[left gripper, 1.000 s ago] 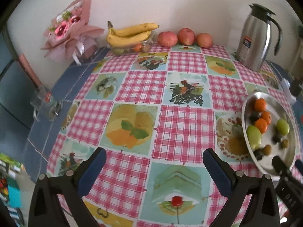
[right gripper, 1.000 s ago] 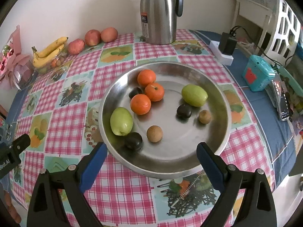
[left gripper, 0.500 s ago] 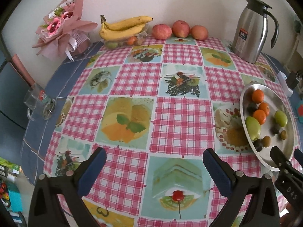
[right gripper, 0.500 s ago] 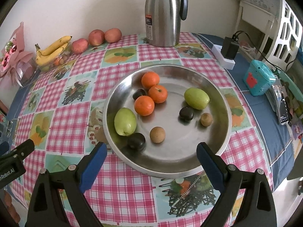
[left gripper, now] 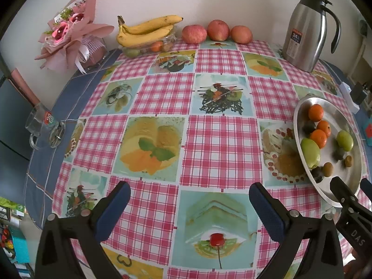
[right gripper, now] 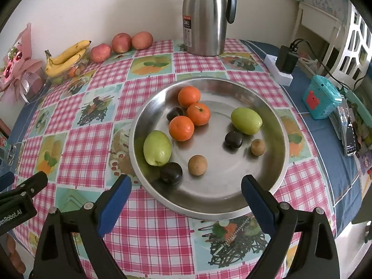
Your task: Organize fruits
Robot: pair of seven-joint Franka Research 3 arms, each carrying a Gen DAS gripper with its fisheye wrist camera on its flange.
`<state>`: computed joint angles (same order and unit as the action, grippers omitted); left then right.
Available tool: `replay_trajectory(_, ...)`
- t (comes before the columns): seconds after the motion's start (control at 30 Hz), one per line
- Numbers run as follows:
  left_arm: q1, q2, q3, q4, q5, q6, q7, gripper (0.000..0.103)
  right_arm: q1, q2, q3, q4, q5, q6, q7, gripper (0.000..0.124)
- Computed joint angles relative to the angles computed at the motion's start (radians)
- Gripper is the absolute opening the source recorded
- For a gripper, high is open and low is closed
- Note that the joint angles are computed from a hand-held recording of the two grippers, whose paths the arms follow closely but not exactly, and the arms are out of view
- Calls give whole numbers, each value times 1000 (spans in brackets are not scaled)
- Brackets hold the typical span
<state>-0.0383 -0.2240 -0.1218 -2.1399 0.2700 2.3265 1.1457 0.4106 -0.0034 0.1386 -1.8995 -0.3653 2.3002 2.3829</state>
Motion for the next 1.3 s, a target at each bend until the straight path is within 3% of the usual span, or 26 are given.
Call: replay_trajectory(1.3, 1, 12, 4, 9, -27, -13, 15, 103, 4, 8, -3, 4, 11, -6, -10, 96)
